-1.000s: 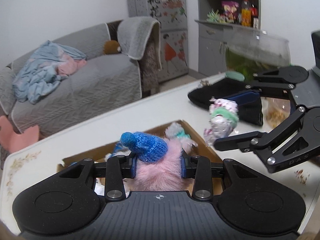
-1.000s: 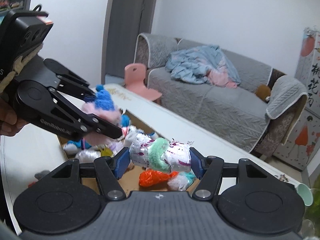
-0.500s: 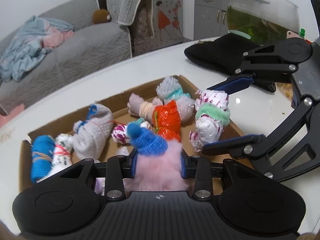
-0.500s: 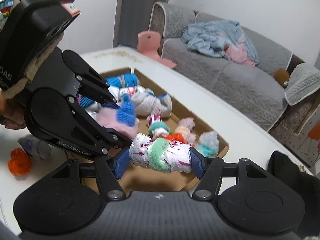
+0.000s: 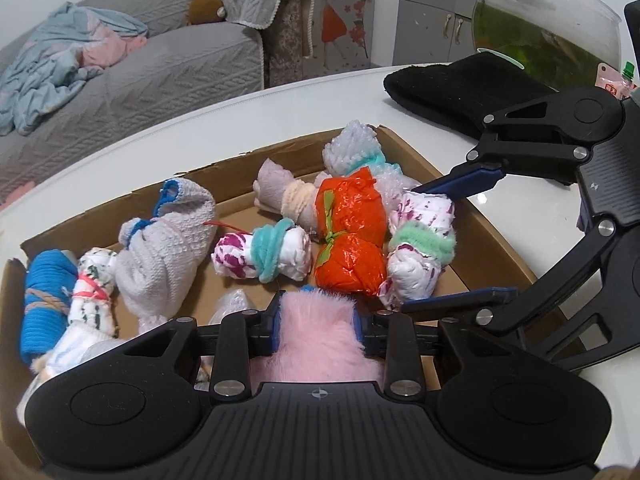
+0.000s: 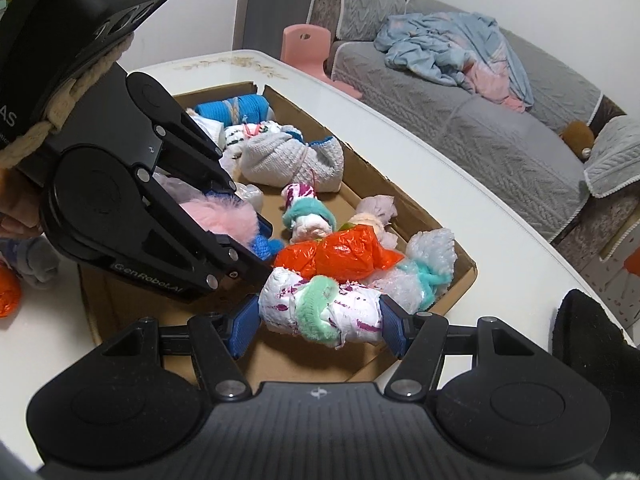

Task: Organize objects
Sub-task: 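Carry both items into the tray and lower them among the others, then open both grippers and pull them back toward the remaining items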

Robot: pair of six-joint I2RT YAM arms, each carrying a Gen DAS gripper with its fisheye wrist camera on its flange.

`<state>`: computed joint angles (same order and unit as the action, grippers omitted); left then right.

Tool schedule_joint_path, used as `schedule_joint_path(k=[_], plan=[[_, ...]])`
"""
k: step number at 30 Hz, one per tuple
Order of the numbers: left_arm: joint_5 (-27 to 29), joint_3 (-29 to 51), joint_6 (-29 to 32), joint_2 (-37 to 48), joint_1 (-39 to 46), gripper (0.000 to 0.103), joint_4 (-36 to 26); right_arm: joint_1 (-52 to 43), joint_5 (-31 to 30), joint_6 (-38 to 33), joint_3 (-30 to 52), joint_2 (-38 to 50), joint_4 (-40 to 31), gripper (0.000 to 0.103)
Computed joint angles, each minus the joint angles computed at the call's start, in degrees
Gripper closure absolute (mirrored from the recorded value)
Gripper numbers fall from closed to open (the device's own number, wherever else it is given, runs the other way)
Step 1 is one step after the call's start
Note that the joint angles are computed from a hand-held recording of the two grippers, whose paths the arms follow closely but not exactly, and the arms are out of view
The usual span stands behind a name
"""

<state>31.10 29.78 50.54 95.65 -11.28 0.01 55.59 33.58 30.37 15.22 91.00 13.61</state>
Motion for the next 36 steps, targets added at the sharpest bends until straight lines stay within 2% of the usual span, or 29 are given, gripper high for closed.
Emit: schedule_joint_path(k=[8, 11, 18, 24, 28, 36], plan=[[-0.67, 0.59, -2.50, 1.83, -1.64, 0.065, 2.38, -3.05, -2.19, -2.73, -0.30, 1.44, 2.23, 0.043], [-1.38, 0.03, -2.92, 1.55, -1.84, 0.057, 3.71, -3.39, -2.53, -3.03, -0.43, 1.36, 2.23, 0.042], [-2.81, -0.28, -3.75, 0.95, -2.39, 0.047, 4.13, -3.41, -2.61, -2.82, 0.43, 0.49, -0.49, 0.040], [-4.15, -0.84, -4.43, -1.28, -2.07, 0.031, 3.73, -3.00, -2.43, -2.57, 0.45, -2.17, -3.51, 0.030], [-4.03, -1.39, -5.66, -3.69, -1.49, 0.027, 2.31, -2.31, -1.84, -1.66, 1.01, -3.86, -6.32, 0.028], [-1.07, -2.14, -4.12, -11.20, 1.72, 0.020, -5.15, -0.15, 0.17, 1.05, 2.83, -6.39, -12.34, 0.028]])
